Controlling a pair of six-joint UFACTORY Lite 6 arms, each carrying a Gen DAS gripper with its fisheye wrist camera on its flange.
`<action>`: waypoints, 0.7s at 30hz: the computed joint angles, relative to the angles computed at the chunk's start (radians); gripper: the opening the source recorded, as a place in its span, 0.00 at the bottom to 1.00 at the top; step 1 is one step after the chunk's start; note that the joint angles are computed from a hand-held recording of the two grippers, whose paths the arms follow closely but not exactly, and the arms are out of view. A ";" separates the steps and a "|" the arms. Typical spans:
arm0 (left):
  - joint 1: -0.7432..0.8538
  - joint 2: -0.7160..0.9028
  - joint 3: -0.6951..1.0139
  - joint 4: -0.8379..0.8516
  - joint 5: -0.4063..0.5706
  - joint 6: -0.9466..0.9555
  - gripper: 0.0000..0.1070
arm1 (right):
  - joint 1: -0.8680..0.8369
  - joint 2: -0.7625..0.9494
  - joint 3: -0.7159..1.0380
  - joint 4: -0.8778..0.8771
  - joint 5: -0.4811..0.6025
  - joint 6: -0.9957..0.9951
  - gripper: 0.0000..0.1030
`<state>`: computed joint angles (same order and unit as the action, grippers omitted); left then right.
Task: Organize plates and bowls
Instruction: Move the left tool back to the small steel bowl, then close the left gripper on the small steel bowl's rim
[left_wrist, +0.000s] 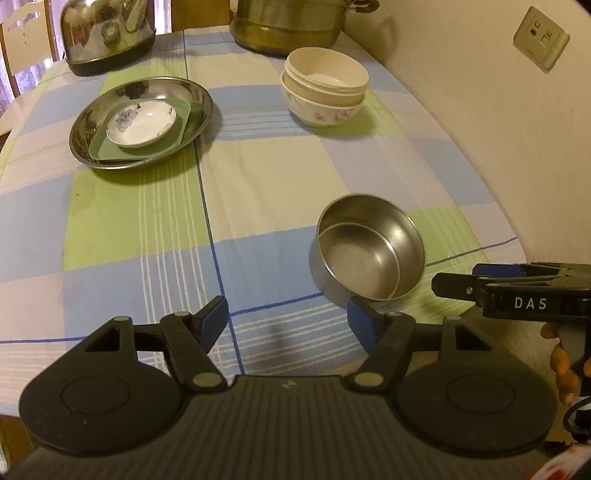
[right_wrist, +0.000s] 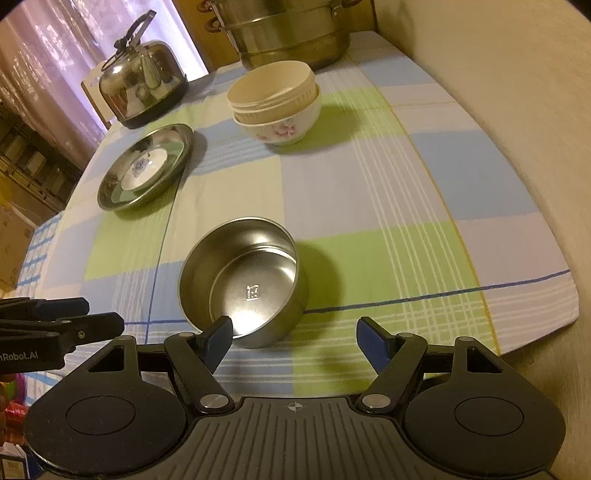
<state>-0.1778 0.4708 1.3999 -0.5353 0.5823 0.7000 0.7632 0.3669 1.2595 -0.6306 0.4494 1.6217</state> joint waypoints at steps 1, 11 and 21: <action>-0.002 0.004 0.002 0.004 0.000 -0.004 0.64 | -0.001 0.002 0.001 0.006 0.000 -0.005 0.72; -0.027 0.044 0.025 0.030 0.005 -0.044 0.64 | -0.019 0.023 0.004 0.076 -0.016 -0.086 0.72; -0.040 0.083 0.061 0.012 0.026 -0.052 0.64 | -0.026 0.020 -0.011 0.059 -0.022 -0.080 0.72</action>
